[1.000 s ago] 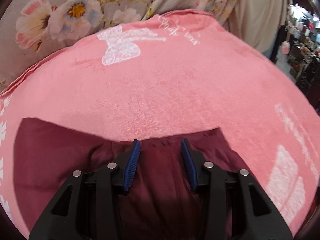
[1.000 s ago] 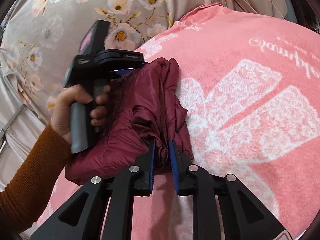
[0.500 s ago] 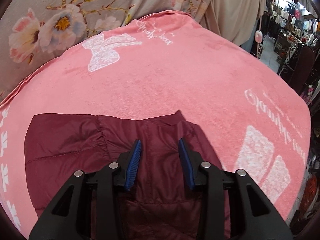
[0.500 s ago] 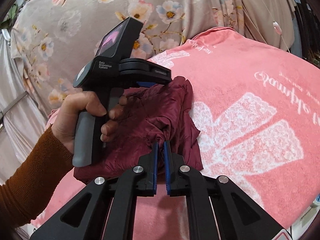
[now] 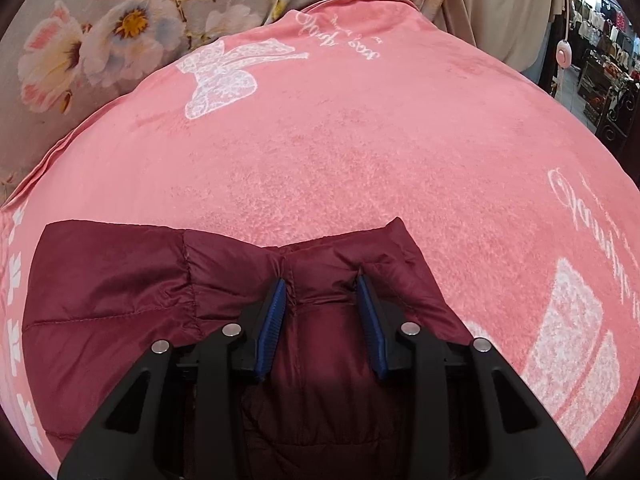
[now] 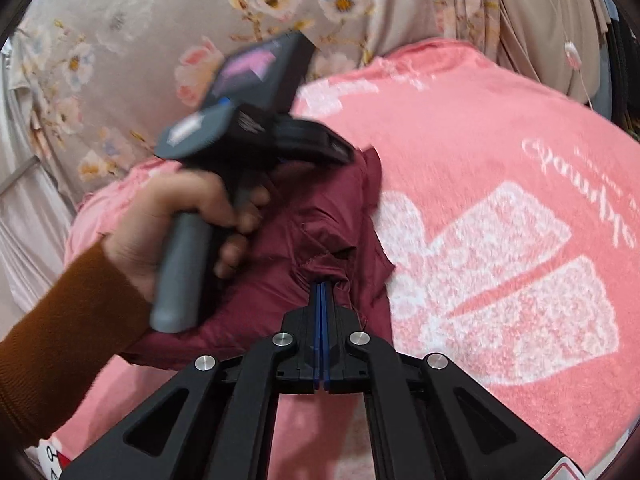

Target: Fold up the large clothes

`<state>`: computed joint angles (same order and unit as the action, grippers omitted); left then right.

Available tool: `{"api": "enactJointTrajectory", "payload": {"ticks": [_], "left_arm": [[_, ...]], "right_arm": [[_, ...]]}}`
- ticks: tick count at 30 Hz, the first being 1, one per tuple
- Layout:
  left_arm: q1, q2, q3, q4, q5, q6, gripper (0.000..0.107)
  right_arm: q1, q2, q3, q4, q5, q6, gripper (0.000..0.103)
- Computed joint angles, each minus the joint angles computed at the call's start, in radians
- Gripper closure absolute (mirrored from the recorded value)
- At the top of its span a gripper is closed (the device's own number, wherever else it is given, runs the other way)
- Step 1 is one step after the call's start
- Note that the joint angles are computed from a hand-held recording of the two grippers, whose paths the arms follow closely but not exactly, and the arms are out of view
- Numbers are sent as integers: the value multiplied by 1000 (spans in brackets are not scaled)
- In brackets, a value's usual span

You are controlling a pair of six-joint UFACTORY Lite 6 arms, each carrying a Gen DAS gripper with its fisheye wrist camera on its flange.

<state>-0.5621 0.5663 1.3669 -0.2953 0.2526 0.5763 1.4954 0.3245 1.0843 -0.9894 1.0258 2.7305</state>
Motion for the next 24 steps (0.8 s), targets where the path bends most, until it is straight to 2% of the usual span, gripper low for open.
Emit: {"api": "enactJointTrajectory", "payload": {"ticks": [3, 7, 12, 18, 20, 22, 24], "left_arm": [[0, 0, -21, -58, -34, 51, 72], [-7, -3, -53, -130, -87, 127, 72], [3, 4, -65, -349, -110, 350, 72], [2, 15, -72, -516, -140, 520, 72], [-3, 17, -73, -524, -153, 527, 72], [-11, 16, -78, -505, -168, 506, 72], [1, 11, -71, -603, -141, 601, 72]], "right_arm": [[-35, 7, -58, -23, -108, 65, 103], [-59, 41, -71, -54, -161, 105, 103], [-78, 46, -85, -78, -186, 120, 103], [-98, 84, -27, -40, -164, 39, 103], [-97, 93, -17, -33, -156, 30, 103], [-92, 94, -17, -38, -152, 36, 103], [-81, 79, -47, -77, -161, 90, 103]]}}
